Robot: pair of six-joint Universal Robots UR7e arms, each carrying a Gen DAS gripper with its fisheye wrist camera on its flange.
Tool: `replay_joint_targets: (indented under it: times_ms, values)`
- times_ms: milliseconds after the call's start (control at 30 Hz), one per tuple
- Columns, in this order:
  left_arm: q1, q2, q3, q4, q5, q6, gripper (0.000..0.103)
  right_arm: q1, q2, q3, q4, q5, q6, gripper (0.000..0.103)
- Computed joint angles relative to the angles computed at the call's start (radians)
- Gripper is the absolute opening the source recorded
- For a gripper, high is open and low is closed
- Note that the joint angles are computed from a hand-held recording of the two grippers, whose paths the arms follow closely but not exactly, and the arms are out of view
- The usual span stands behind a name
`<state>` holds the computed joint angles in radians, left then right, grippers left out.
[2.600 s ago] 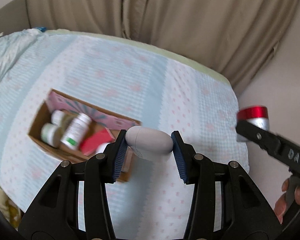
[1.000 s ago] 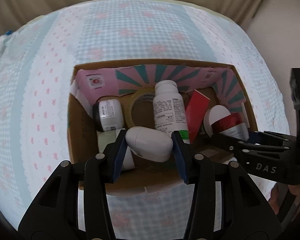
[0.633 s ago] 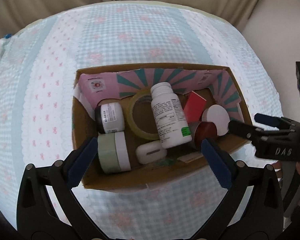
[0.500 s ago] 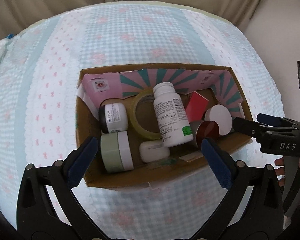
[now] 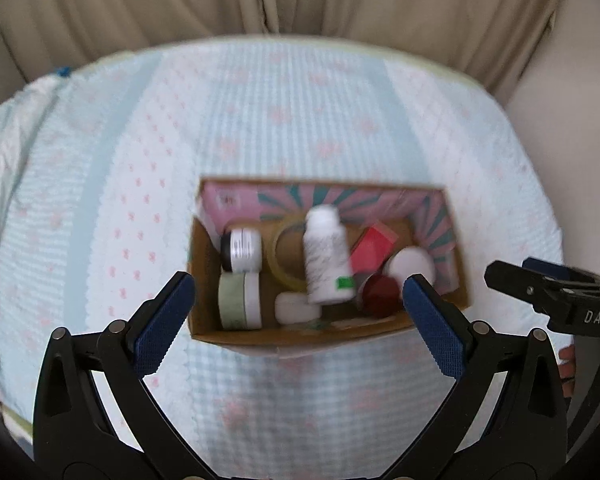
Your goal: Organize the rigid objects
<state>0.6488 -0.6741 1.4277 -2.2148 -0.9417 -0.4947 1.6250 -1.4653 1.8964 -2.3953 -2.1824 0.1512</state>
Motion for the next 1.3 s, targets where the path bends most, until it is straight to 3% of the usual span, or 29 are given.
replay_joint_targets:
  times_ms: [100, 300, 500, 633, 867, 1300]
  values:
    - [-0.05, -0.022, -0.049, 0.032, 0.037, -0.028, 0.103, 0.064, -0.041, -0.055, 0.08, -0.023, 0.028, 0.102]
    - [-0.164, -0.05, -0.159, 0.04, 0.157, 0.012, 0.103, 0.264, -0.056, -0.207, 0.174, -0.2, -0.014, 0.102]
    - [-0.248, -0.075, -0.187, 0.01, 0.269, 0.052, 0.103, 0.415, -0.057, -0.301, 0.141, -0.34, -0.073, 0.102]
    - [-0.281, -0.105, -0.161, -0.033, 0.301, 0.051, 0.103, 0.507, -0.037, -0.322, 0.074, -0.469, -0.14, 0.102]
    - [-0.305, -0.152, -0.12, -0.046, 0.325, 0.016, 0.103, 0.579, -0.026, -0.304, -0.035, -0.571, -0.205, 0.102]
    - [-0.321, -0.157, -0.113, -0.053, 0.344, 0.016, 0.103, 0.589, -0.051, -0.296, -0.023, -0.584, -0.158, 0.102]
